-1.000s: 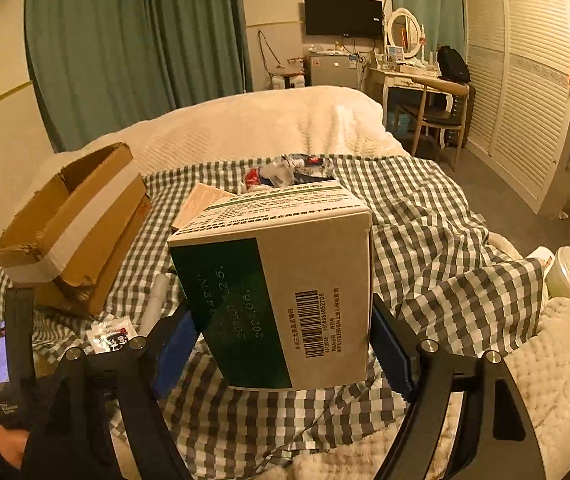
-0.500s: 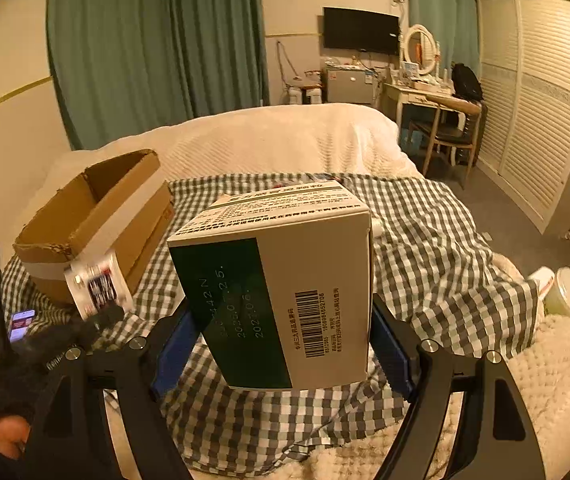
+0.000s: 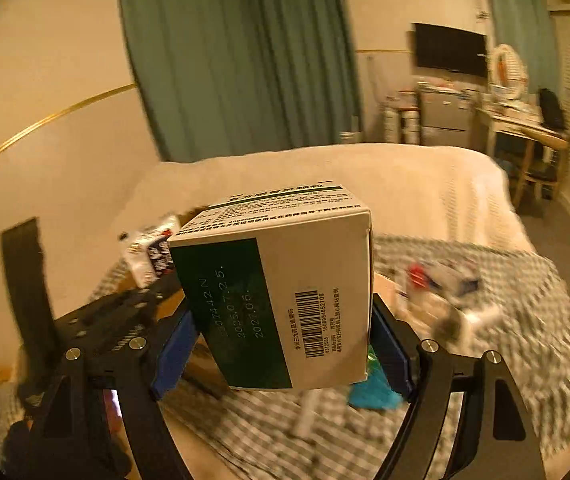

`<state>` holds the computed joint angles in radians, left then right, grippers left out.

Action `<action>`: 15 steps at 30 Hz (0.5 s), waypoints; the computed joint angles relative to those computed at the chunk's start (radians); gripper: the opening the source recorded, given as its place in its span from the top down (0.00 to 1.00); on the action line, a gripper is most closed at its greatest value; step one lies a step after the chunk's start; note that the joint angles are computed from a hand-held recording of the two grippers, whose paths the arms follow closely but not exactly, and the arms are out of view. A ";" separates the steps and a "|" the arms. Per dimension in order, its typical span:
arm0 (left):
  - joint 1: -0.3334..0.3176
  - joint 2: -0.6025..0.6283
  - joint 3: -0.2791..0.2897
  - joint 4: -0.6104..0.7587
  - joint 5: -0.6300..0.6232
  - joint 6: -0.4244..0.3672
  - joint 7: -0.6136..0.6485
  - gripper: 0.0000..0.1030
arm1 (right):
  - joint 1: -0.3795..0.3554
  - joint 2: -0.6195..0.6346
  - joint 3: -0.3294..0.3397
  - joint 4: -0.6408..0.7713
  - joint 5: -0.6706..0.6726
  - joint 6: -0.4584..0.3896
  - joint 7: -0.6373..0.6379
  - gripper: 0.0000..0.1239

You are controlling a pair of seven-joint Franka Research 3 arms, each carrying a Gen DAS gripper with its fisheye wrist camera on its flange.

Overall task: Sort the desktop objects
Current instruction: 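Carry both items over the cardboard box and open both grippers to drop them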

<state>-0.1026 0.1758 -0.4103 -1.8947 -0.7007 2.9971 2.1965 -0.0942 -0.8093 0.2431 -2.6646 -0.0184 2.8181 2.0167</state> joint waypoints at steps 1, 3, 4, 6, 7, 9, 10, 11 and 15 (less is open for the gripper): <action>-0.042 0.025 0.066 0.010 0.123 0.025 -0.108 0.98 | 0.004 0.074 0.007 0.049 -0.003 0.021 -0.010 0.36; -0.046 0.060 0.108 0.033 0.225 0.015 -0.186 0.98 | 0.015 0.177 0.006 0.115 -0.009 0.047 -0.029 0.36; -0.039 0.078 0.112 0.043 0.252 0.009 -0.207 0.98 | 0.026 0.241 0.002 0.155 -0.010 0.060 -0.041 0.36; -0.034 0.115 0.128 0.065 0.317 -0.008 -0.253 0.98 | 0.020 0.339 0.021 0.218 -0.028 0.074 -0.023 0.36; -0.025 0.129 0.123 0.071 0.337 -0.009 -0.264 0.98 | 0.022 0.385 0.022 0.250 -0.038 0.074 -0.016 0.36; 0.011 0.155 0.090 0.087 0.357 -0.024 -0.258 0.98 | 0.047 0.468 0.002 0.304 -0.044 0.080 -0.003 0.36; 0.024 0.159 0.078 0.083 0.370 -0.022 -0.261 0.95 | 0.059 0.506 -0.008 0.327 -0.050 0.085 0.004 0.35; 0.009 0.165 0.098 0.089 0.415 -0.024 -0.298 0.91 | 0.078 0.526 -0.024 0.339 -0.050 0.090 0.005 0.34; 0.016 0.146 0.095 0.052 0.491 0.016 -0.382 0.12 | -0.010 0.543 0.048 0.350 -0.256 0.111 0.192 0.25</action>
<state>-0.0866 0.3216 -0.3155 -1.8431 -0.2101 3.0135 1.8142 -0.1045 -0.2668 0.2915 -2.3146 -0.2747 2.9292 2.2087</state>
